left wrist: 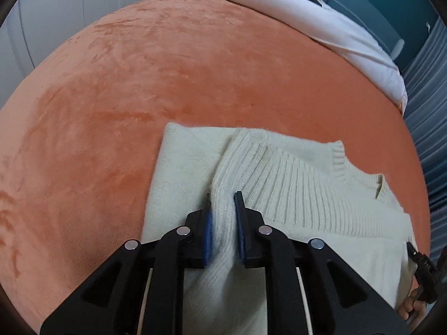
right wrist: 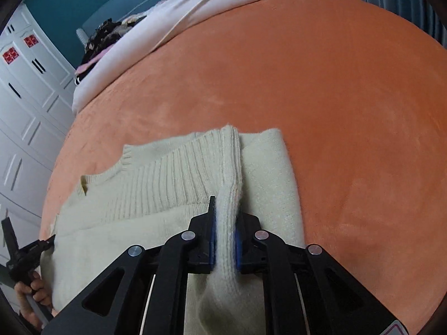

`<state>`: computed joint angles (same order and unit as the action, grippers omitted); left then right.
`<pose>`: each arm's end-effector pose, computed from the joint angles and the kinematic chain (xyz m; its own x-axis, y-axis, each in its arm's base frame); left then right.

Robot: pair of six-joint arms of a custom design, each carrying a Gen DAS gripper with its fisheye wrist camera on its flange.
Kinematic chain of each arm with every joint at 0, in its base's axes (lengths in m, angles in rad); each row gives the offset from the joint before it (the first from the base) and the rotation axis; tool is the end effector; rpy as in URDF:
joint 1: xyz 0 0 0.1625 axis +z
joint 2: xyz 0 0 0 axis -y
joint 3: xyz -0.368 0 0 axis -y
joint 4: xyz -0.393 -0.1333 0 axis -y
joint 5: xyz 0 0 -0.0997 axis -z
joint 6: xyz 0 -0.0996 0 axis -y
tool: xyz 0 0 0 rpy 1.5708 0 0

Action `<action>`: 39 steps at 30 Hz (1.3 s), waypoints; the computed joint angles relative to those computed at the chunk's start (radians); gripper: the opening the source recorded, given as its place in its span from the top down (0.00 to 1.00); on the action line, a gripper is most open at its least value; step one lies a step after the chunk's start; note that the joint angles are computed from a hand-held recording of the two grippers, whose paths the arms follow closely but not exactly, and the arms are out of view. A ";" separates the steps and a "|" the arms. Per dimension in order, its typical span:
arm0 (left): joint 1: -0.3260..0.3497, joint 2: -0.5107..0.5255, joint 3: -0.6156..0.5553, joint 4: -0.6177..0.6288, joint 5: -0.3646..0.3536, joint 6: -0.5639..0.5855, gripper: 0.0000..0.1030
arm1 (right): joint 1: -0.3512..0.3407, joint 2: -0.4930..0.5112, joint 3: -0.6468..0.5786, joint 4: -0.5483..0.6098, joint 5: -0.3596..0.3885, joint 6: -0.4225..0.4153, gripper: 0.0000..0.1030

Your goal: Fold small clothes

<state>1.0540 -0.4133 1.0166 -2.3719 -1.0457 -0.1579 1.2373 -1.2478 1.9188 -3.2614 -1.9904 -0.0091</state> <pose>-0.2238 -0.7646 0.0224 -0.8672 0.2036 -0.4545 0.3525 0.8956 -0.2714 -0.0938 -0.5541 0.3044 -0.7509 0.6224 0.2211 0.1646 0.5005 -0.8499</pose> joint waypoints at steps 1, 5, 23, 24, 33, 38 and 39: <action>0.002 -0.022 0.019 0.000 -0.010 -0.017 0.75 | 0.003 -0.022 0.021 -0.016 0.008 0.008 0.82; -0.008 -0.184 0.230 -0.127 -0.030 -0.037 0.31 | 0.013 -0.146 0.177 -0.143 0.021 -0.004 0.37; 0.028 -0.359 0.484 -0.149 -0.194 -0.410 0.88 | -0.086 -0.257 0.447 -0.253 0.271 0.253 0.90; 0.023 -0.378 0.497 -0.151 -0.203 -0.392 0.89 | -0.083 -0.281 0.459 -0.276 0.304 0.263 0.90; 0.008 -0.627 0.769 -0.009 -0.192 -0.408 0.89 | -0.008 -0.513 0.647 -0.047 0.110 0.203 0.90; -0.052 -0.654 0.838 -0.046 -0.009 -0.379 0.57 | 0.055 -0.529 0.659 0.043 -0.086 0.242 0.64; -0.070 -0.658 0.838 -0.083 0.014 -0.336 0.55 | 0.088 -0.524 0.649 0.013 -0.139 0.242 0.50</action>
